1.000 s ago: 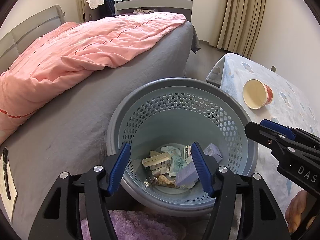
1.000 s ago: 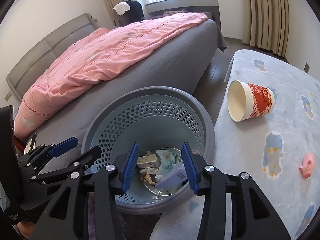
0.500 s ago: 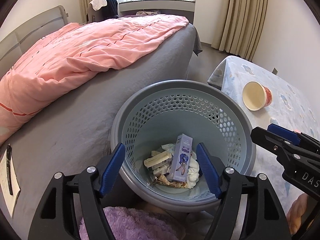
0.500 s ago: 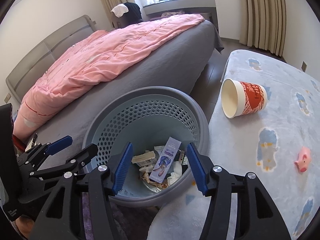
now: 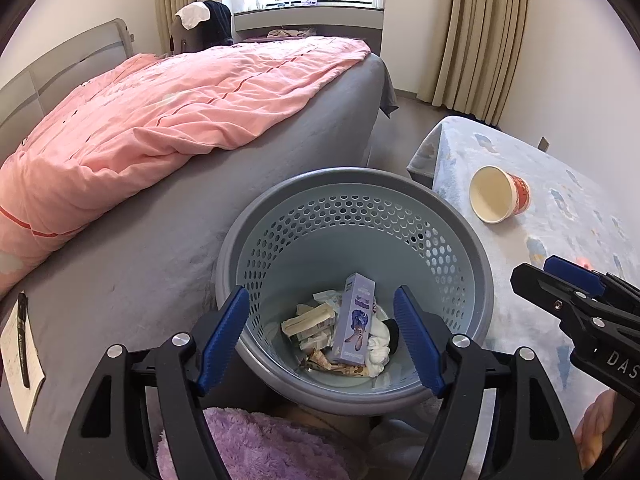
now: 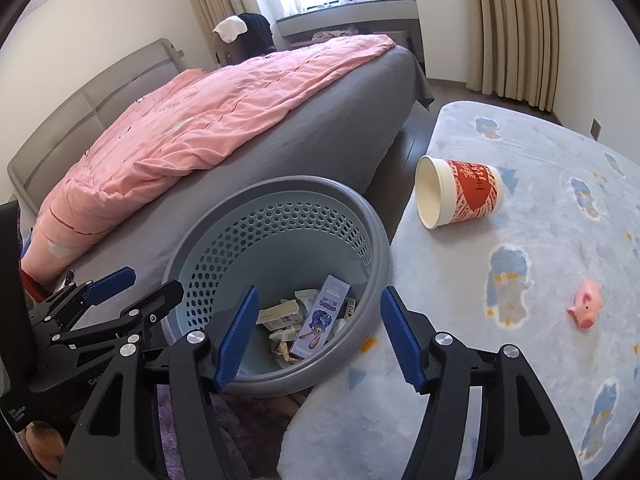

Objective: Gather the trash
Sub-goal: 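Withdraw both open tools from the wastebasket back toward the blanket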

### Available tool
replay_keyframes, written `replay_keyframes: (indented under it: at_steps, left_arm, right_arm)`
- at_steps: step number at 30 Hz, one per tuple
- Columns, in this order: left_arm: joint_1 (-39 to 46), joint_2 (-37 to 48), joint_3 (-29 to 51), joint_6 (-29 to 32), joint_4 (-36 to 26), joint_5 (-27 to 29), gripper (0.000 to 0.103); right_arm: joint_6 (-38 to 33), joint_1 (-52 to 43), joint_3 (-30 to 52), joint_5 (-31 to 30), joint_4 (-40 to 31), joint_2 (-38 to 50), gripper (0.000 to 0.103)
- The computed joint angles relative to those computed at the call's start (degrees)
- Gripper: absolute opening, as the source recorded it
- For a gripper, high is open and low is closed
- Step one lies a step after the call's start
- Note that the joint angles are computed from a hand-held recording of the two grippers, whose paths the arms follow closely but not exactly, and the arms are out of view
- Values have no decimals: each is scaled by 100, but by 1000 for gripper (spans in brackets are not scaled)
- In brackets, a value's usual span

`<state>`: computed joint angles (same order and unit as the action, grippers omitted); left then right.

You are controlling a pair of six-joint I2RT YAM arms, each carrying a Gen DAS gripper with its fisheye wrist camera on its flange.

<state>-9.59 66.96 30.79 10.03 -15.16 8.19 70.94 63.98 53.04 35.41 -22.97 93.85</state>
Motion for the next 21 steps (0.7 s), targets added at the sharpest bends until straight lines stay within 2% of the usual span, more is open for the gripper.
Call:
replay_keyframes:
  at_steps: [9,21]
  left_arm:
    - [-524,-378,-151,-234,-217,-166,72]
    - [-1832,-858,-357,-932,-448,-768,72]
  right_arm:
    - [562,257,-438,223,-327,-481,63]
    - [1591,769,-1039,537,-1042,-1186,63]
